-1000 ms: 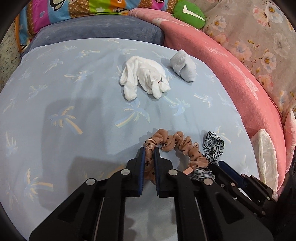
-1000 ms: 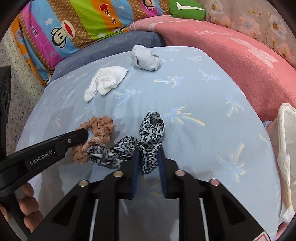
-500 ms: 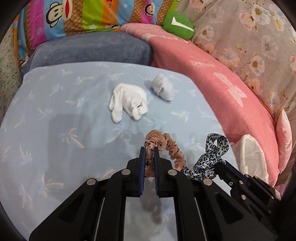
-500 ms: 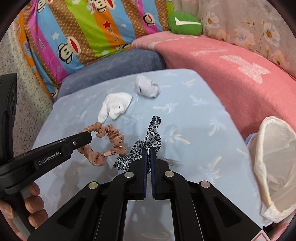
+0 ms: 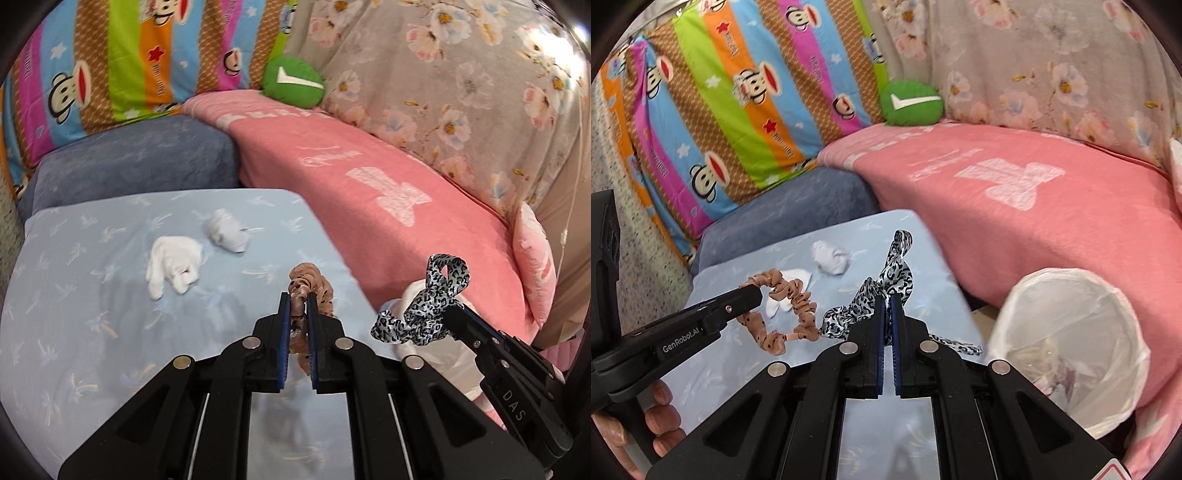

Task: Collect trash
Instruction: 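Carry both scrunchies over the wastebasket with both tools, then open both tools to drop the scrunchies into the wastebasket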

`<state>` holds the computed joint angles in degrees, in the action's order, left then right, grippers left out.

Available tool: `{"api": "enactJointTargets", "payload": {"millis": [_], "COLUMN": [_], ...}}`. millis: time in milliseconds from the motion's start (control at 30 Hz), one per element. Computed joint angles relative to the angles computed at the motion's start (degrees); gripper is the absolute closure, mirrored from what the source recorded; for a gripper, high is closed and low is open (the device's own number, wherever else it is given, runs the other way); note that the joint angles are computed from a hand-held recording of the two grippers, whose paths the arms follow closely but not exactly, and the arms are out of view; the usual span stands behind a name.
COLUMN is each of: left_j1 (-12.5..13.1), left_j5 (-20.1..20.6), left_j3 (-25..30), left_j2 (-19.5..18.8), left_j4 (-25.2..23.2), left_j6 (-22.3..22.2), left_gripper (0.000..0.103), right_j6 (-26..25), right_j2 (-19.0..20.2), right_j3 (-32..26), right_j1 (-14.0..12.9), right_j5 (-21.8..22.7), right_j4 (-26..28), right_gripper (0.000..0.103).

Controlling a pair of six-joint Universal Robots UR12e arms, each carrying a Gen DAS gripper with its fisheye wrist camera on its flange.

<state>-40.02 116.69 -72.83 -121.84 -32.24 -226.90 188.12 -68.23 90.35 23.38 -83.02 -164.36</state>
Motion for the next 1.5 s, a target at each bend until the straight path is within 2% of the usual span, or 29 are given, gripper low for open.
{"api": "enactJointTargets", "payload": {"millis": [300, 633, 1000, 1267, 1367, 1467, 1500], "left_j1": [-1.65, -2.92, -3.42, -3.20, -3.08, -3.11, -3.16], "left_j5": [-1.98, -4.92, -8.20, -10.70, -11.48, -10.57, -9.90], "left_j3": [8.76, 19.76, 28.84, 32.30, 33.46, 34.49, 34.51], "left_j2": [-4.94, -11.23, -16.49, -18.77, -19.50, -20.11, -20.11], "left_j4": [-1.05, -5.99, -10.87, -12.31, -13.03, -13.72, -13.79], "left_j6": [6.02, 10.12, 13.27, 13.44, 13.04, 12.74, 12.45], "left_gripper": [0.095, 0.094, 0.094, 0.092, 0.086, 0.070, 0.060], "right_j6": [2.47, 3.77, 5.38, 5.55, 5.58, 5.52, 5.45], "right_j2": [-3.33, -5.28, -5.59, -5.10, -4.80, -4.50, -4.39], "right_j3": [4.14, 7.13, 8.88, 9.02, 8.86, 8.62, 8.50], "right_j1": [-4.18, -8.15, -11.02, -12.01, -12.15, -12.10, -12.07], "right_j5": [-0.72, -1.07, -1.39, -1.89, -1.92, -1.88, -1.85], "right_j4": [-2.89, -3.99, -4.20, -3.59, -3.38, -3.27, -3.17], "right_gripper": [0.099, 0.099, 0.099, 0.099, 0.099, 0.099, 0.099]}}
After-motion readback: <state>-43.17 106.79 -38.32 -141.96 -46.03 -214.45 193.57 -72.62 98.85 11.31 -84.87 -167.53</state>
